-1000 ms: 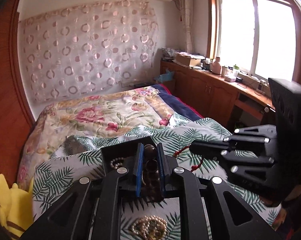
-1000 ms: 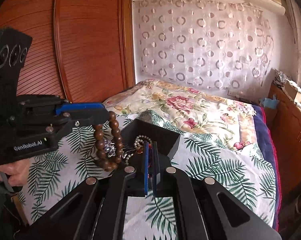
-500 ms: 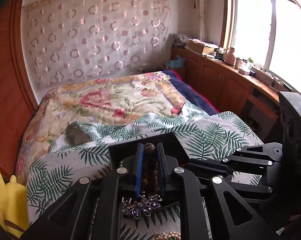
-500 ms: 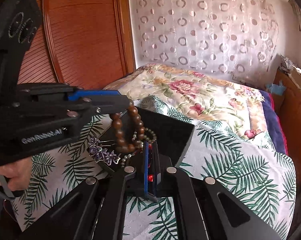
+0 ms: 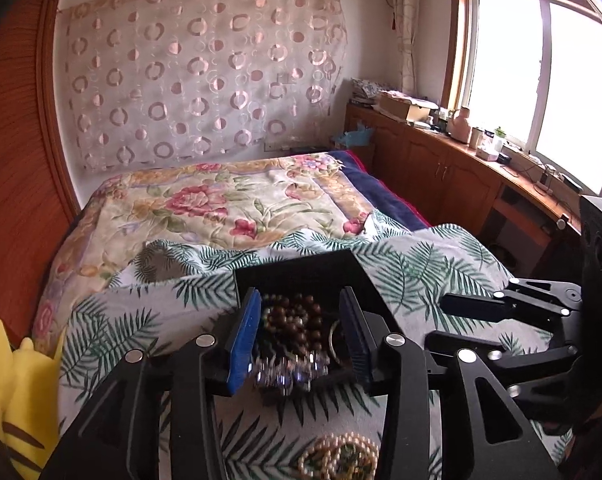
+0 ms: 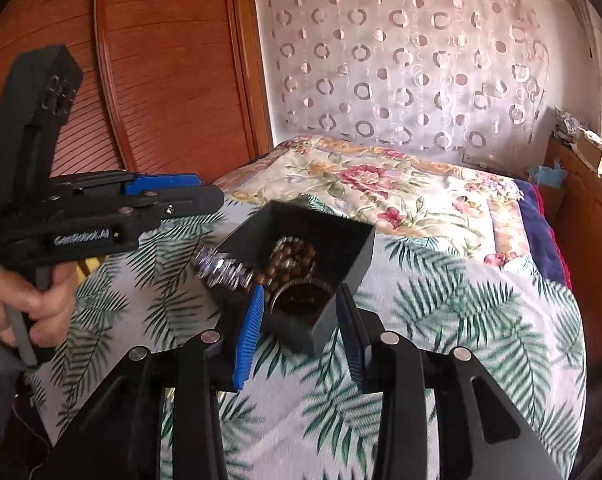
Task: Organize jewelry
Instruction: 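Withdraw both grippers from the box toward the pearl necklace and small earring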
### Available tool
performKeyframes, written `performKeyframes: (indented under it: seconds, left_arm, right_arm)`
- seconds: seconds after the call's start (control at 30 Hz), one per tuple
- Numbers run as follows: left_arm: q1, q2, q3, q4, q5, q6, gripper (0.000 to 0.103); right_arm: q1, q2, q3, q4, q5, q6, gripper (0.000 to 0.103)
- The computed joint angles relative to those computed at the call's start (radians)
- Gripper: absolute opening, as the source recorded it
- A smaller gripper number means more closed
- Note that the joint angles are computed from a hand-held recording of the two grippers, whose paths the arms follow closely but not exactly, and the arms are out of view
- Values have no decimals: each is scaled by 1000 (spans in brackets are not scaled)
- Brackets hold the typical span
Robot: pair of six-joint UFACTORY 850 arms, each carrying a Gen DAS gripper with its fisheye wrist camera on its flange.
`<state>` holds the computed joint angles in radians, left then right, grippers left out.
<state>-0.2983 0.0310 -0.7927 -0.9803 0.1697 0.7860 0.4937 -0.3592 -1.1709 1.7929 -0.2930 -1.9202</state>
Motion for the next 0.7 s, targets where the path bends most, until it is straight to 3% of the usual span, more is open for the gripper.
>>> performKeyframes:
  seconds: [0.3,0.7]
  left_arm:
    - [-20,89,146,183,6,-220,39]
    - [-53,123,245,110,12,-171,39]
  right_arm:
    - [-8,140,224,71,-32,-110,40]
    - [0,212,374,-40,-3,-58,40]
